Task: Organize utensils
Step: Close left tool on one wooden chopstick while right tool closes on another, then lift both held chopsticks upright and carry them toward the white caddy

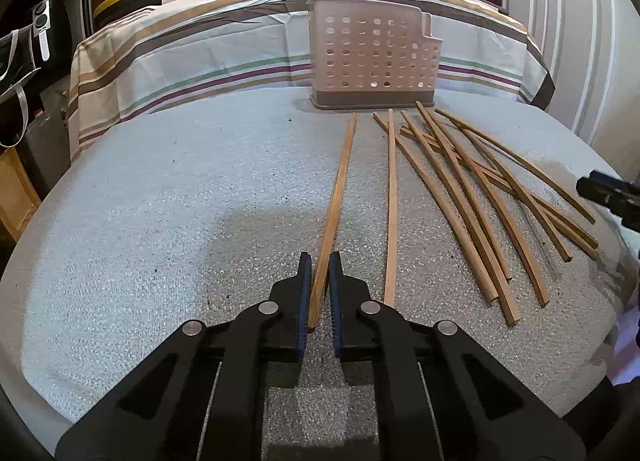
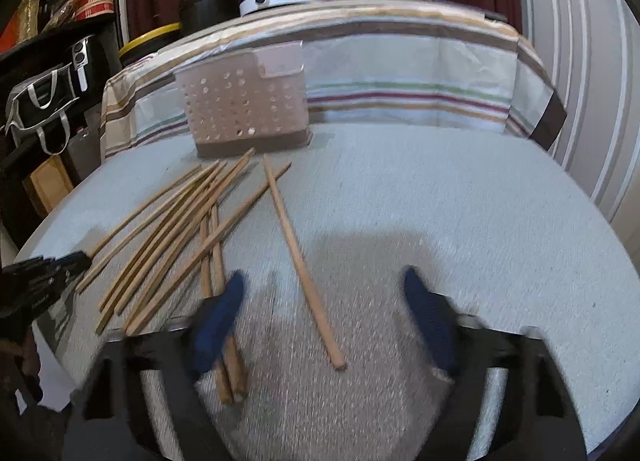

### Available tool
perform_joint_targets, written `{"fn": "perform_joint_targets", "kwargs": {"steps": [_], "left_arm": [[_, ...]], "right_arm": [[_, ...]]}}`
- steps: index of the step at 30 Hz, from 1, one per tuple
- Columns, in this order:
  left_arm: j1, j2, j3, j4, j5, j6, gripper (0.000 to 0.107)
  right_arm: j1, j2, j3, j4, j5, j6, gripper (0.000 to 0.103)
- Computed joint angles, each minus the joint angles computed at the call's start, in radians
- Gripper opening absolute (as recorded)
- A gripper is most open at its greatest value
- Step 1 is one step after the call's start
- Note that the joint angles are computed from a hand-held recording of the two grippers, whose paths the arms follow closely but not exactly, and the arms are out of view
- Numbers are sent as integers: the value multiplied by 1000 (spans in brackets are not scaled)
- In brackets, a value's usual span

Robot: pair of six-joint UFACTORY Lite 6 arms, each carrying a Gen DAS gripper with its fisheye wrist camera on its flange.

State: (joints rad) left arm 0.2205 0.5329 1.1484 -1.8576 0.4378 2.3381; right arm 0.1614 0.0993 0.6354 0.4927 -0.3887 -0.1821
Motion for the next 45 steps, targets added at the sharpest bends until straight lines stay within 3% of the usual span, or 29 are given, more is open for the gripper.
{"fn": "perform_joint_targets", "kwargs": {"steps": [4, 8, 11, 15, 22, 37, 45], "left_arm": [[3, 1, 0, 3, 2, -2, 9], [1, -1, -3, -10, 0, 8, 9], [3, -3, -8, -17, 1, 17, 9], [7, -2, -8, -12, 7, 11, 9], [8, -10, -17, -26, 5, 28, 9], [37, -137, -118, -123, 63, 116, 7], [46, -174, -140, -131, 80, 114, 7]], "right_arm": [[-1, -3, -34, -44, -13, 48, 57], [-8, -3, -54, -142, -20, 132, 41], [6, 6, -59, -105, -29, 100, 34], [8, 1, -97, -120, -75, 124, 15], [37, -37, -133, -95, -102, 97, 8], [161, -209, -153, 263, -144, -261, 7], [170, -238, -145, 300, -154, -308, 7]]}}
